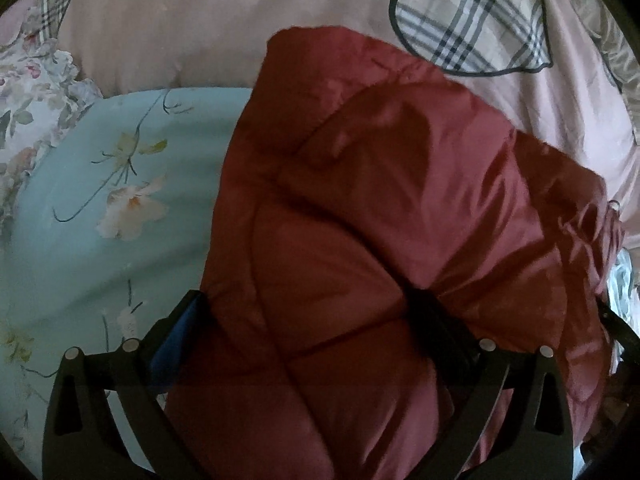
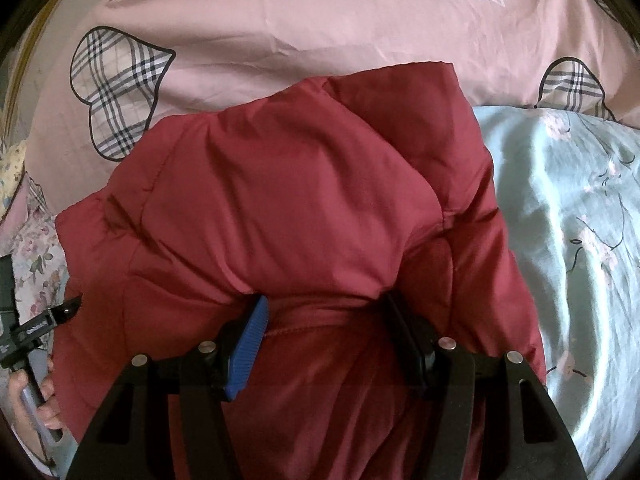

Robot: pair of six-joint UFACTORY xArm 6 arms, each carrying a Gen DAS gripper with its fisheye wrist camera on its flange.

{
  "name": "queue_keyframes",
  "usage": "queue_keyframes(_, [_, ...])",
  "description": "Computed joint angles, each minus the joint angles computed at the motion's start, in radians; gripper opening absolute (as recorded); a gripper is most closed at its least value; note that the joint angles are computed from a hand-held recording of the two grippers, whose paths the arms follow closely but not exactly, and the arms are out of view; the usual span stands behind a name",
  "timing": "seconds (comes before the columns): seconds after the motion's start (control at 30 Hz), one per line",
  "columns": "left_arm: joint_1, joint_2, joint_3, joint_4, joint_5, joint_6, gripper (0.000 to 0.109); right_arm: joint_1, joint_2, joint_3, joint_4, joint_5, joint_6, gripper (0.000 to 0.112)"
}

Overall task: Fold large clothes
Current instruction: 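Open both tools and release the folded coat bundle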

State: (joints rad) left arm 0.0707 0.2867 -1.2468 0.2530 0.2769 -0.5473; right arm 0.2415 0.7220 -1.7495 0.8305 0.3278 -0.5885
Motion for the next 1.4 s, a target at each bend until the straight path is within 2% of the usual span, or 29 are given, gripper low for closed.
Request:
queue_keyframes(0.17, [-0.004,-0.105,0.113,-0.03,-0.041,0.016,0.1,-0.002,-0.007,0.01,0.007,-0.001,-0.008,0.062])
queue_keyframes(0.4, [0.007,-0.234,0.241,-0.181,-0.096,0.122,0.1,0.005,-0.064,0.076,0.148,-0.025,-0.135,0.063])
queue_keyframes(0.53, [0.015,-0.266,0.268,-0.282,-0.101,0.223,0.1,-0.005,-0.12,0.132,0.244,-0.015,-0.213,0.063])
queue_keyframes(0.7, [0.015,-0.282,0.295,-0.485,-0.115,0.393,0.1,-0.034,-0.198,0.214,0.345,0.03,-0.287,0.064])
queue_keyframes(0.8, [0.017,-0.27,0.29,-0.649,-0.114,0.539,0.1,-0.047,-0.25,0.27,0.407,0.04,-0.348,0.075])
queue_keyframes(0.93, [0.018,-0.27,0.294,-0.836,-0.108,0.702,0.1,-0.082,-0.321,0.35,0.506,0.053,-0.436,0.078])
queue_keyframes(1.0, [0.017,-0.266,0.286,-0.957,-0.092,0.806,0.1,-0.106,-0.332,0.367,0.504,0.066,-0.423,0.08])
queue_keyframes(1.13, [0.023,-0.259,0.273,-1.096,-0.066,0.929,0.1,-0.146,-0.323,0.365,0.476,0.109,-0.366,0.08])
queue_keyframes(1.23, [0.039,-0.249,0.247,-1.279,-0.005,1.077,0.1,-0.17,-0.306,0.357,0.472,0.152,-0.336,0.082])
queue_keyframes(1.33, [0.056,-0.24,0.227,-1.386,0.053,1.163,0.1,-0.187,-0.289,0.343,0.493,0.21,-0.317,0.082])
queue_keyframes(1.4, [0.059,-0.233,0.222,-1.399,0.068,1.173,0.1,-0.197,-0.282,0.34,0.507,0.243,-0.316,0.082])
